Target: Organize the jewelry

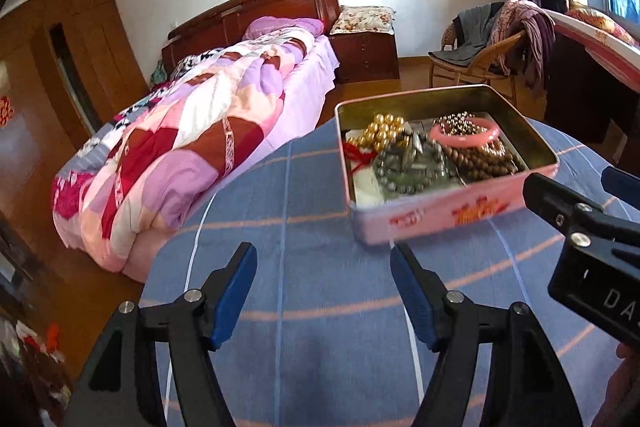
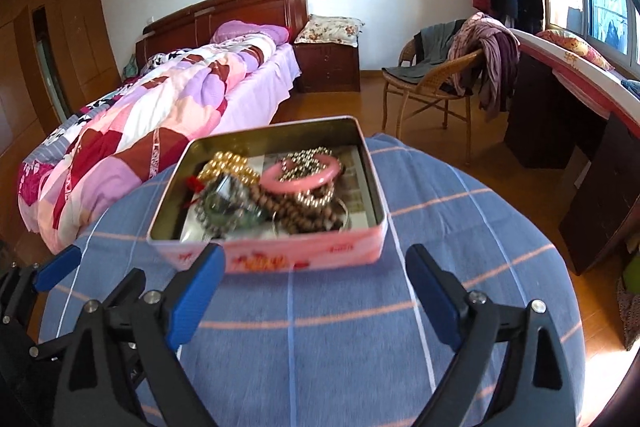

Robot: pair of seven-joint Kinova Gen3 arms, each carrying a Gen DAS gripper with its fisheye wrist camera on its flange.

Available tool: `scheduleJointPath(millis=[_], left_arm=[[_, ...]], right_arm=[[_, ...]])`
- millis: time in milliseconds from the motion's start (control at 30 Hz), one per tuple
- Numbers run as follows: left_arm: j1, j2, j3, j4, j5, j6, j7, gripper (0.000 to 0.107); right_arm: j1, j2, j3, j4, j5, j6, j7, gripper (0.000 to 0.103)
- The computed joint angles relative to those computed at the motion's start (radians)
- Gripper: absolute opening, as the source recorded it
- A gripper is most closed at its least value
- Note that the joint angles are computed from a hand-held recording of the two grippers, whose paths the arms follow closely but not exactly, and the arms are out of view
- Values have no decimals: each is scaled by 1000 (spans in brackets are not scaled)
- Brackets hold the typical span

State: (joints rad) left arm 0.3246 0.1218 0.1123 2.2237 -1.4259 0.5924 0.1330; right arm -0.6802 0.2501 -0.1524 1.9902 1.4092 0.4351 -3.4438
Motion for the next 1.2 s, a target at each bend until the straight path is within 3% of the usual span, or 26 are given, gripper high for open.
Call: scheduleJointPath(millis=[267, 500, 700, 867, 1000, 1200], left_arm=[[43, -69, 53, 110, -15, 54, 157, 72], [66, -145, 102, 206, -47, 75, 314, 72], [82, -235, 153, 242, -3, 106, 336, 72], [106, -292, 216, 250, 22, 211, 350, 72], [109, -355, 247, 252, 42, 249, 366, 81], [97, -410, 294, 238, 53, 300, 336, 86]], right_arm=[[-19, -70, -63, 101, 93, 65, -121, 97], [-45, -139, -141, 209, 181, 193, -281, 99], [-86, -176, -185, 245, 164, 296, -305, 100], [-122, -223, -215, 272, 176, 369, -359, 103], [-141, -248, -232, 268, 165, 418, -349, 103], [-162, -274, -251, 262, 179, 488, -354, 103]])
